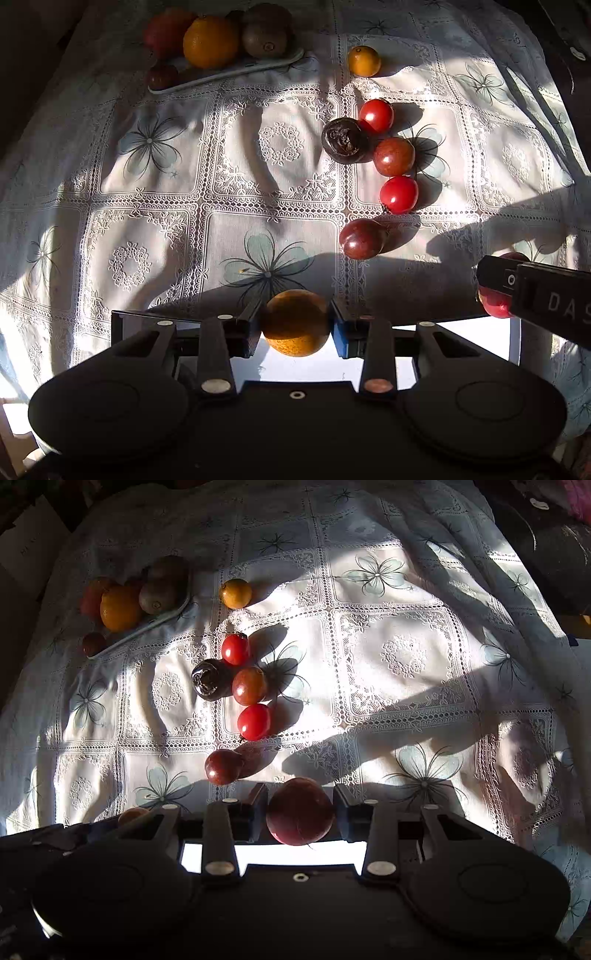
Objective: Organize fruits
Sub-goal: 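Carry the orange tomato with the left tool while the right tool carries the red tomato to the tray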
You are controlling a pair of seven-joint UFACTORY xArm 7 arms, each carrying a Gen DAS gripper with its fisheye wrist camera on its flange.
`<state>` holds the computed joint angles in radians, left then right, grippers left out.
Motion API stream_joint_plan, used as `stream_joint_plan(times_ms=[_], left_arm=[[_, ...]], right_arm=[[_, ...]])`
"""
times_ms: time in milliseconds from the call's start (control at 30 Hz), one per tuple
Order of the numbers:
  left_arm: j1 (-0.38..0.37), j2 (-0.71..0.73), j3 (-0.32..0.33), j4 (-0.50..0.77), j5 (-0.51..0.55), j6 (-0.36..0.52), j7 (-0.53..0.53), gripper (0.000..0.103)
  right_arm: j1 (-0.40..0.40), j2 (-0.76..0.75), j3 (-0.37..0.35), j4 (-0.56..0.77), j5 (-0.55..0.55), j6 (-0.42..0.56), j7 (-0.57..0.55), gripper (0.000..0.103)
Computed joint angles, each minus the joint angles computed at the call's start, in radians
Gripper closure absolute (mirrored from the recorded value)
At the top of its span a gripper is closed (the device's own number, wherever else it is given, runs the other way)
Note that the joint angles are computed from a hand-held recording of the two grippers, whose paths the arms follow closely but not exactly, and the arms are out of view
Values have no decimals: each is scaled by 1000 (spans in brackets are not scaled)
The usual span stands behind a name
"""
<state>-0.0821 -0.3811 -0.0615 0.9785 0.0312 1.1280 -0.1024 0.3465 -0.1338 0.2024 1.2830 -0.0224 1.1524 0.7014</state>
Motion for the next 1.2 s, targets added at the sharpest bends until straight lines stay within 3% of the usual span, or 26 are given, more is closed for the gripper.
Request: stream_joint_plan(times_ms=[333,833,1200], left_arm=[[2,-96,22,-48,-44,47,49,57],[5,-141,4,-130,-11,137,59,57],[3,-132,-7,-145,15,108,36,57]], right_arm=[[19,-48,10,-18,53,54,-39,63],[41,-51,26,-29,67,173,-32,63],[50,-28,29,-21,74,167,-35,62]])
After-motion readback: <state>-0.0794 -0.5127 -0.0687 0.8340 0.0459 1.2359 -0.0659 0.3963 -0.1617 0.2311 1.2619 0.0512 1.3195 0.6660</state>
